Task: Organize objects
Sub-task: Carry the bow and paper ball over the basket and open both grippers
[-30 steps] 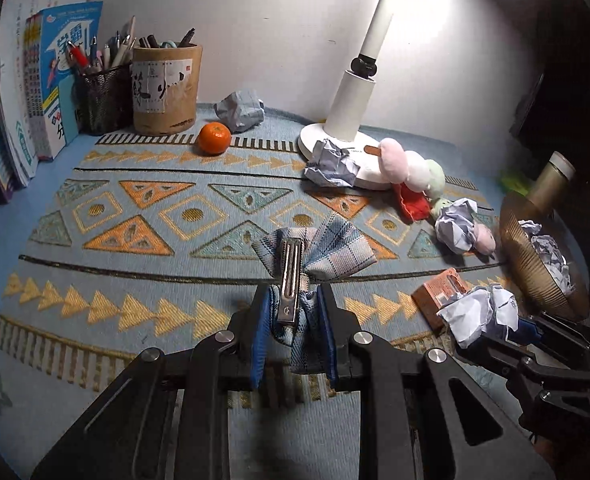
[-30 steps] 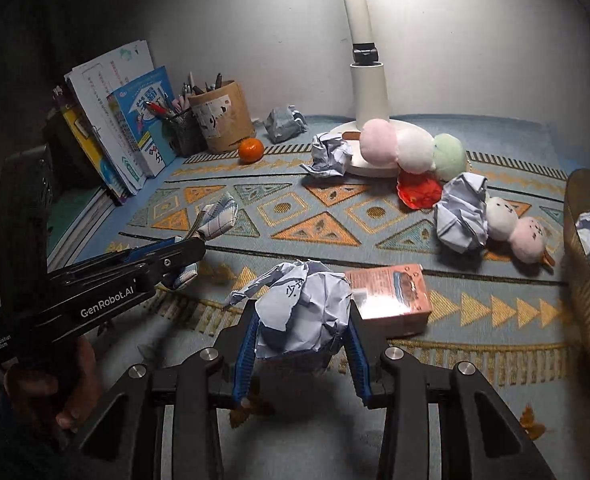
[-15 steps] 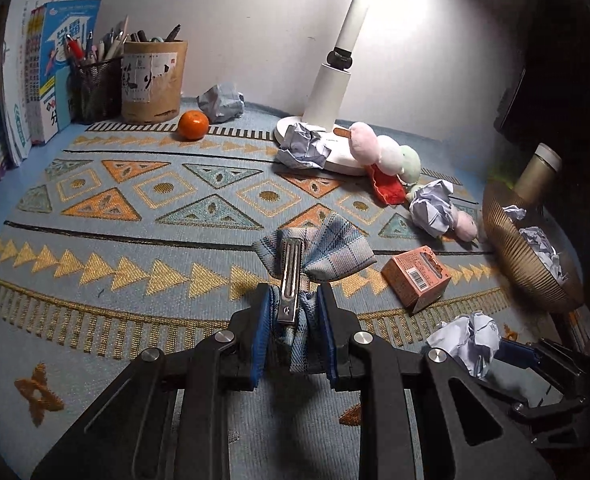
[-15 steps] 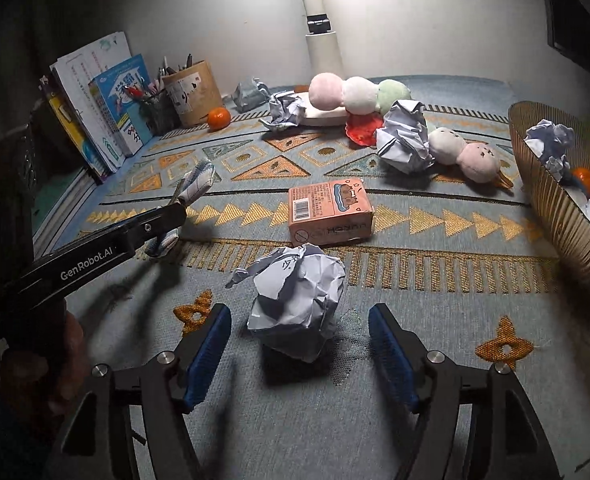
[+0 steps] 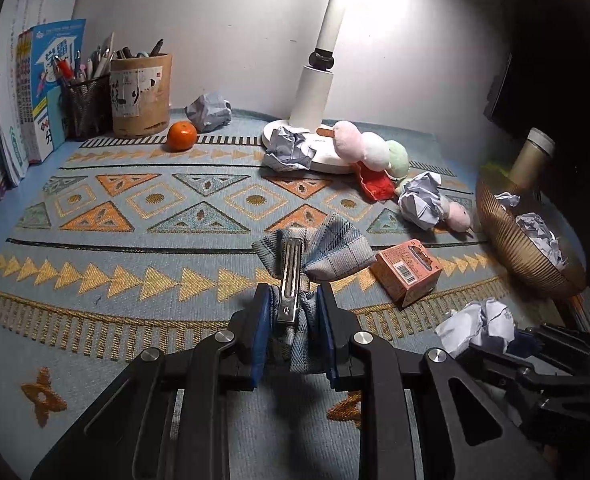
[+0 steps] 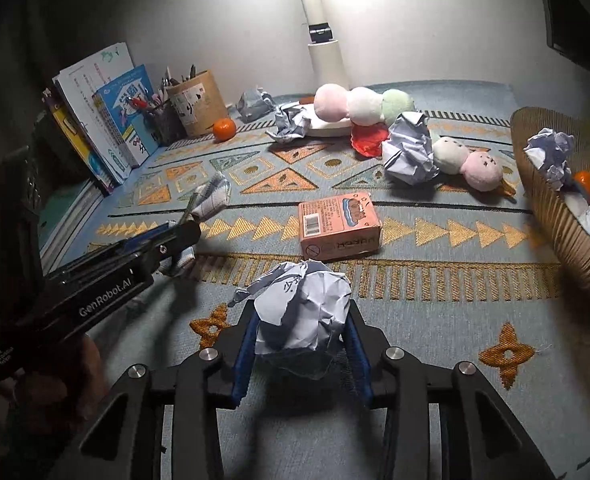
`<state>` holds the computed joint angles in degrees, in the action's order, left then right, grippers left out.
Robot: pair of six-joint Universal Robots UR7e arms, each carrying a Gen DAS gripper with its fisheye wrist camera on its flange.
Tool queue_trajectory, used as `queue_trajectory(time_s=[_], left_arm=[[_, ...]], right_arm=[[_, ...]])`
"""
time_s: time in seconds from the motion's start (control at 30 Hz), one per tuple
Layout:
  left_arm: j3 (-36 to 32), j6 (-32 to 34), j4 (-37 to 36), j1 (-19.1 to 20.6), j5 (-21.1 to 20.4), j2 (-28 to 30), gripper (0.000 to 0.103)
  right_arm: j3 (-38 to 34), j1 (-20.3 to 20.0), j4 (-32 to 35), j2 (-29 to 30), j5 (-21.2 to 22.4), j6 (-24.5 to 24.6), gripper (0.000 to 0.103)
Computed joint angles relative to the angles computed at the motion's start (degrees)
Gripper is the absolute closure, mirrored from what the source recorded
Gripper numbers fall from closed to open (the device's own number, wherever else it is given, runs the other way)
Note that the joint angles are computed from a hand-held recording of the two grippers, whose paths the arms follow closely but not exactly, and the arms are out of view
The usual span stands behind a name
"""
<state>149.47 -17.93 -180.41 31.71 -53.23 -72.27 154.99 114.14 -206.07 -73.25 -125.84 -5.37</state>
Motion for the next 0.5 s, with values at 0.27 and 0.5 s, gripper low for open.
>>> queue_trajectory(time_s=[0.27,0.5], left_arm=[[-7.0,2.4,0.1,-9.8,-5.2,4.0,0.083],[-20.9,3.5,-0.1,-9.1,-16.0,19.1,0.083]], right_arm=[[-2.7,4.9,5.1,-19.8,-14.0,-4.2,0.063],[-5.7,-9.4,14.0,-35.5,-9.3,-5.7,0.063]])
